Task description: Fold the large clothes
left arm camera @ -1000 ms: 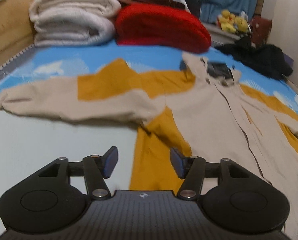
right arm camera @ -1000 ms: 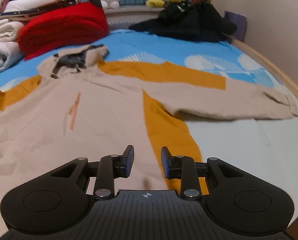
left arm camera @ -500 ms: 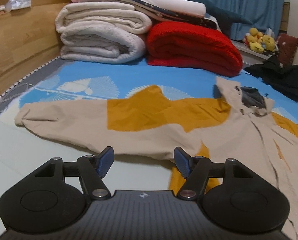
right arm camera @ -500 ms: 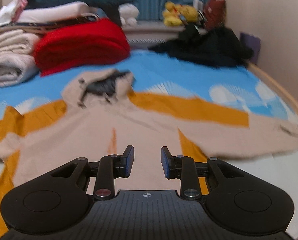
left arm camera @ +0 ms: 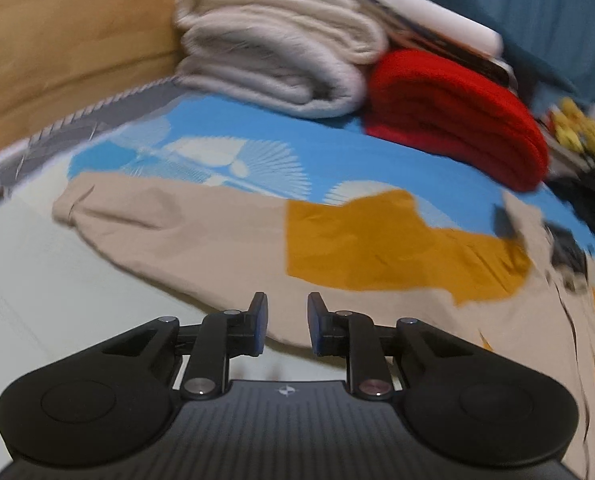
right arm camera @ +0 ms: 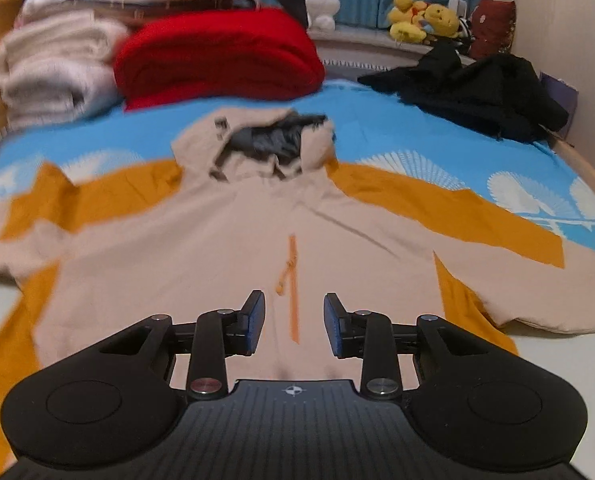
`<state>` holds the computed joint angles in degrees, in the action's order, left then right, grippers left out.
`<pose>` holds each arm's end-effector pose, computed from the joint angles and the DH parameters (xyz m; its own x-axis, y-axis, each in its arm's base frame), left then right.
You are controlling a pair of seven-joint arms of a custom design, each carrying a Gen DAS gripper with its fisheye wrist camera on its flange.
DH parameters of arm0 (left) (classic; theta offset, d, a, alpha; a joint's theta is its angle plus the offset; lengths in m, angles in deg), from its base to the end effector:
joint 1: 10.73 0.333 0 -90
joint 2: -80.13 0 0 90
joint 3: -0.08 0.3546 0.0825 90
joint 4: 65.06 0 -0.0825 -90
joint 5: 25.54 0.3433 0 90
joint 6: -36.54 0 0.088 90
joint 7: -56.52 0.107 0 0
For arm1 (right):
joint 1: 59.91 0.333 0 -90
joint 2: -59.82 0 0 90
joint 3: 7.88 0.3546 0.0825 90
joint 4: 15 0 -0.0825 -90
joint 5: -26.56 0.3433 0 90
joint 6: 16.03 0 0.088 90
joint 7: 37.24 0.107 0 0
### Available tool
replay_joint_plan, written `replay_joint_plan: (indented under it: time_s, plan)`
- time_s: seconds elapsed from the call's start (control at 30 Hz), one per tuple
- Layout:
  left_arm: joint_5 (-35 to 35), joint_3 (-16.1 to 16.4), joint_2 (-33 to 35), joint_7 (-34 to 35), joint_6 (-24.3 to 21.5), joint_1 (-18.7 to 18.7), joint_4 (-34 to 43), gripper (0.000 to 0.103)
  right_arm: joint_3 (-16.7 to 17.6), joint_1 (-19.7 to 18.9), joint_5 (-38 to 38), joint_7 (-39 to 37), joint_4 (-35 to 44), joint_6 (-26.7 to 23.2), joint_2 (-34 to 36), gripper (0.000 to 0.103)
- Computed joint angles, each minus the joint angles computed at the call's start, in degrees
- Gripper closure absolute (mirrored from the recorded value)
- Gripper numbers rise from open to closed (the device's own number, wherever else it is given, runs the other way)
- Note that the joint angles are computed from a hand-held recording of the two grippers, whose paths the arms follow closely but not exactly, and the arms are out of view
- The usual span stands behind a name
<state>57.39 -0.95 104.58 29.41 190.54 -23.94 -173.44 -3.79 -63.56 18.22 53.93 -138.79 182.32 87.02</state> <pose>0.6043 -0.1851 0.3603 0.4604 -0.8759 0.1441 -0.5345 -0.4032 -0.7428 0.6113 0.0166 0.3433 0.1129 -0.9933 0.0232 -0.6703 -0.0934 -0.7362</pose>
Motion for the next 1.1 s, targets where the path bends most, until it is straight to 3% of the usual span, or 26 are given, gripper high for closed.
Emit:
replay_joint_plan:
  time_s: [0.07, 0.13, 0.17, 0.2, 0.33, 0.47, 0.5, 0.57, 0.63, 0.7, 0.83, 0.97, 1.03, 1.1]
  plan:
    - [0.24, 0.88, 1.05, -2.77, 2.24, 1.64, 0.39, 0.071, 0.22, -0.03, 0.61, 0.40, 1.70, -3.82, 0.78, 0.069]
    - [0.71, 1.94, 2.50, -5.23, 3.83, 2.96, 1.03, 0.052, 2.53, -2.07, 1.09, 0.86, 3.21, -6.82, 1.60, 0.069]
    - [0.38, 2.32, 3.26, -5.87, 4.36, 3.61, 1.39, 0.038, 2.63, -2.14, 1.47, 0.68, 3.65, -7.32, 1.99, 0.070]
    - [-0.58, 2.69, 4.07, -6.13, 4.65, 4.29, 1.69, 0.032, 1.61, -1.12, 2.02, 0.37, 4.14, -7.83, 2.42, 0.070]
    - [-5.57, 4.86, 6.74, -7.70, 8.53, 7.09, 2.29, 0.029, 1.49, -0.85, 3.43, -1.04, 5.32, -9.70, 3.24, 0.070]
    - [-6.52, 9.02, 8.70, -14.95, 12.82, 7.65, 2.35, 0.029, 1.39, -0.84, 4.77, -2.39, 6.65, -11.47, 4.07, 0.069]
    - [-3.65, 11.20, 9.22, -19.18, 13.81, 6.50, 2.79, 0.029, 1.53, -0.96, 5.12, -2.71, 6.84, -11.87, 4.20, 0.069]
    - [-1.16, 11.86, 9.74, -21.18, 12.93, 5.97, 3.92, 0.029, 1.85, -1.25, 5.78, -3.39, 7.68, -12.86, 4.64, 0.070]
    - [0.10, 11.50, 10.36, -21.58, 11.82, 5.97, 5.27, 0.044, 2.05, -1.38, 6.45, -4.00, 8.07, -13.36, 4.86, 0.070]
    - [3.22, 11.12, 11.04, -24.08, 11.96, 6.20, 6.84, 0.099, 2.26, -1.57, 7.03, -4.63, 8.29, -13.73, 4.97, 0.070]
    - [0.64, 8.67, 9.67, -18.31, 2.53, 4.53, 8.33, 0.103, 3.26, -2.54, 8.02, -5.92, 8.32, -14.17, 4.89, 0.069]
    - [2.83, 6.90, 7.61, -7.26, -8.03, -1.09, 14.31, 0.103, 5.08, -4.40, 8.89, -7.11, 7.92, -13.98, 4.49, 0.071]
    - [8.20, 5.35, 7.38, -5.69, -8.00, -3.73, 18.58, 0.103, 6.47, -5.79, 9.30, -7.65, 7.73, -13.77, 4.29, 0.081]
    - [11.97, 2.91, 9.13, -2.36, -4.23, -5.54, 24.54, 0.103, 8.00, -7.43, 9.82, -7.93, 7.42, -13.45, 4.11, 0.092]
